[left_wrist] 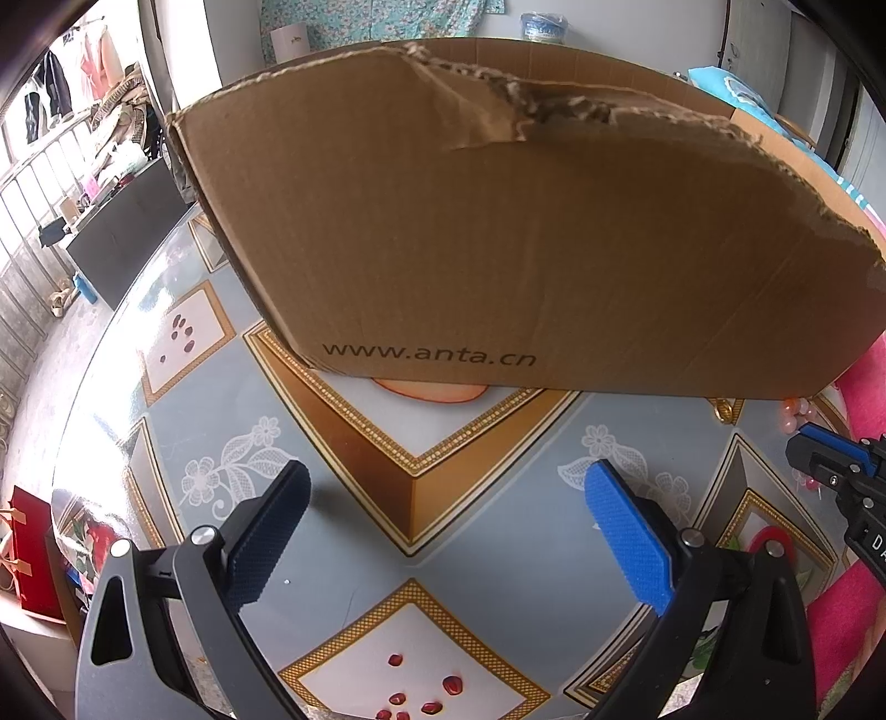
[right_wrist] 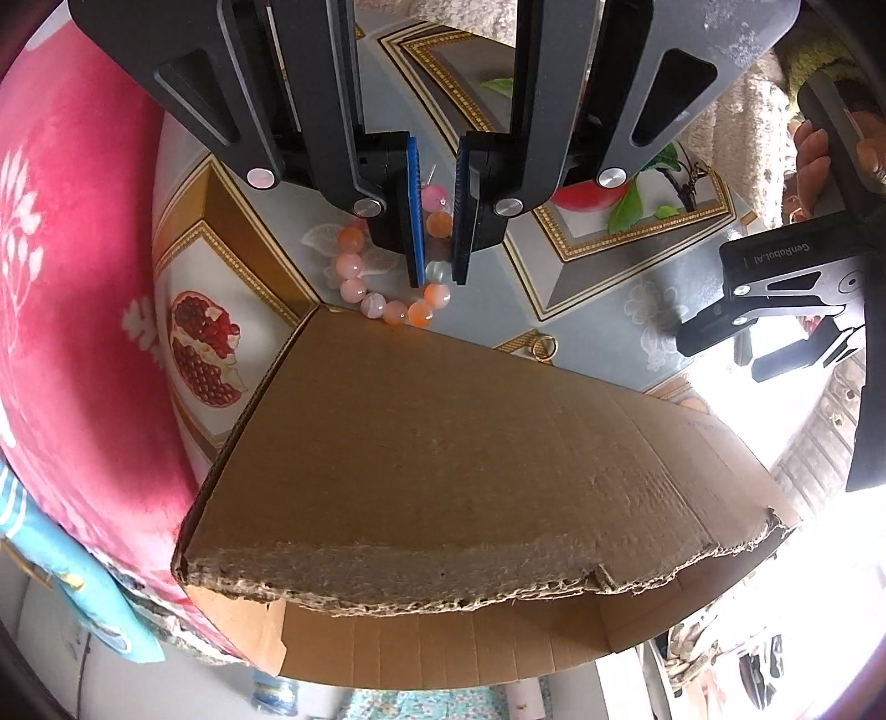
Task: Organize jewelry
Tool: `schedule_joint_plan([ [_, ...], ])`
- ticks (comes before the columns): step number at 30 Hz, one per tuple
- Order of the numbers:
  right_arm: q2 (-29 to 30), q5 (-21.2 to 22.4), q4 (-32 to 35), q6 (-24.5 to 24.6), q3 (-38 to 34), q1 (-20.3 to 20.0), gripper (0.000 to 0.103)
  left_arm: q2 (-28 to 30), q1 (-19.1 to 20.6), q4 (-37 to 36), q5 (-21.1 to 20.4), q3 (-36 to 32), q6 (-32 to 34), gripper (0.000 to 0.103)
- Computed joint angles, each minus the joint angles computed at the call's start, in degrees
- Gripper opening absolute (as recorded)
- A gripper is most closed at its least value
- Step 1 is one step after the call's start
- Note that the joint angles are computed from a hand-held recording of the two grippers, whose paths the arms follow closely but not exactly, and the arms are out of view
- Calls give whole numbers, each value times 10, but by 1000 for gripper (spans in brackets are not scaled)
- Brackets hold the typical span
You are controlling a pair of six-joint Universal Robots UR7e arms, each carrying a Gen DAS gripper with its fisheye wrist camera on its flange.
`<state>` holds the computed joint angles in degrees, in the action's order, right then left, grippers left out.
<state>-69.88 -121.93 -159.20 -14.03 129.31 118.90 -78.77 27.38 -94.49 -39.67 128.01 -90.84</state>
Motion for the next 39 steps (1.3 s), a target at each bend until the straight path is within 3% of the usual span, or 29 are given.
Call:
schedule_joint_plan([
  [12,-9,8,-10,5,11,-5,8,6,-6,2,9,-1,13,97],
  [24,-34,26,-37,7,35,-18,8,-27,-15,-57,38,43,85,97],
  [28,-43,34,-47,6,44,-23,8,-46,-29,-161,49,81,149,97],
  [32,-58,54,-55,4,55,-37,8,-44,-40,-302,49,110,254,96],
  [39,-92,87,-54,-8,74,-62,8,-2,-46,-499,23,126,413,75],
])
